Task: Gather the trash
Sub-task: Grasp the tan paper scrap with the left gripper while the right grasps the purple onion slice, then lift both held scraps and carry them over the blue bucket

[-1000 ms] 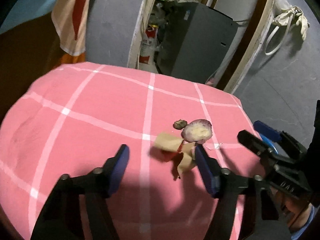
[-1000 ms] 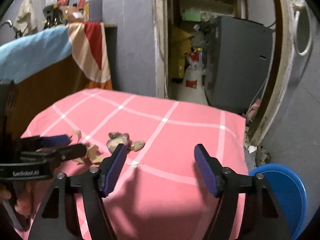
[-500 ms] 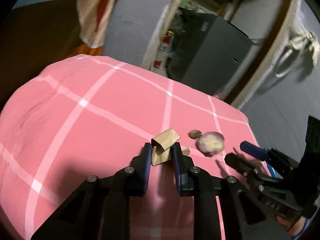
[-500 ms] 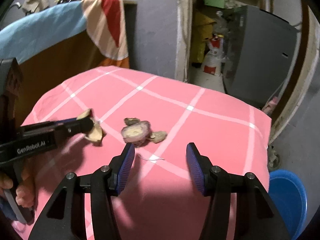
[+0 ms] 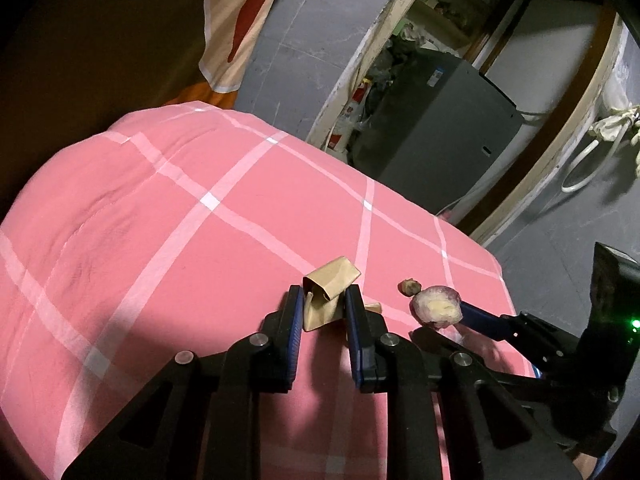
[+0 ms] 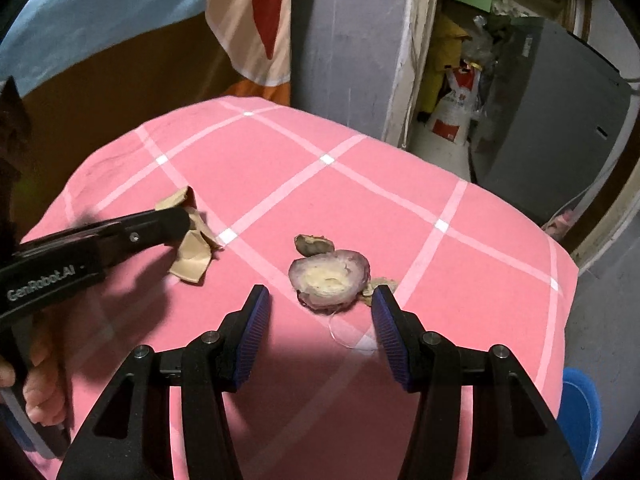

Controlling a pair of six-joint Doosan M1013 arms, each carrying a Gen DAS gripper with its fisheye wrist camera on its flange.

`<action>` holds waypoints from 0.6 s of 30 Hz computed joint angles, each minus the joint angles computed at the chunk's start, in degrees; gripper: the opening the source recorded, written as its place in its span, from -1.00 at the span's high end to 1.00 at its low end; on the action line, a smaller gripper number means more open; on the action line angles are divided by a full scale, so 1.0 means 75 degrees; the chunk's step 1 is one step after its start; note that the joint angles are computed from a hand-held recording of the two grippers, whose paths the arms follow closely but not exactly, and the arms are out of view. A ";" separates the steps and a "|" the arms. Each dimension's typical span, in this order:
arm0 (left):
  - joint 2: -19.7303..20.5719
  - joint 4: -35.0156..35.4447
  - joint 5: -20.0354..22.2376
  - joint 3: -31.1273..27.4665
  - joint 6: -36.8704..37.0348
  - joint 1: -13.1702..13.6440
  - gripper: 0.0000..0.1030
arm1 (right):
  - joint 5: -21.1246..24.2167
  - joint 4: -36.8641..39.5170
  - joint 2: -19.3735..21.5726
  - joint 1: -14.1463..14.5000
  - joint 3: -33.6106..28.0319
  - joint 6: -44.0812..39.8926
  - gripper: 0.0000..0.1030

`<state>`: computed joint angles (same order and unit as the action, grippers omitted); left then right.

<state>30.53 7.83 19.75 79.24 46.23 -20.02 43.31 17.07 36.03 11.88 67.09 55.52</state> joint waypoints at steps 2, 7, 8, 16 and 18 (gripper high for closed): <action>0.0000 -0.0005 -0.0006 0.0002 0.0027 0.0005 0.67 | 0.0080 -0.0047 0.0047 0.0002 -0.0088 0.0124 0.04; 0.0013 -0.0123 -0.0029 0.0002 0.0166 0.0029 0.67 | 0.0253 -0.0215 0.0183 0.0031 -0.0354 0.0367 0.09; 0.0013 -0.0131 -0.0032 0.0001 0.0178 0.0029 0.67 | 0.0259 -0.0303 0.0203 0.0051 -0.0392 0.0407 0.16; 0.0003 0.0036 -0.0211 0.0053 0.0205 0.0004 0.67 | -0.0288 -0.0150 -0.0041 0.0040 0.0017 0.0098 0.38; -0.0021 0.0155 -0.0300 0.0096 0.0157 -0.0010 0.67 | -0.0582 0.0034 -0.0158 0.0024 0.0233 -0.0004 0.38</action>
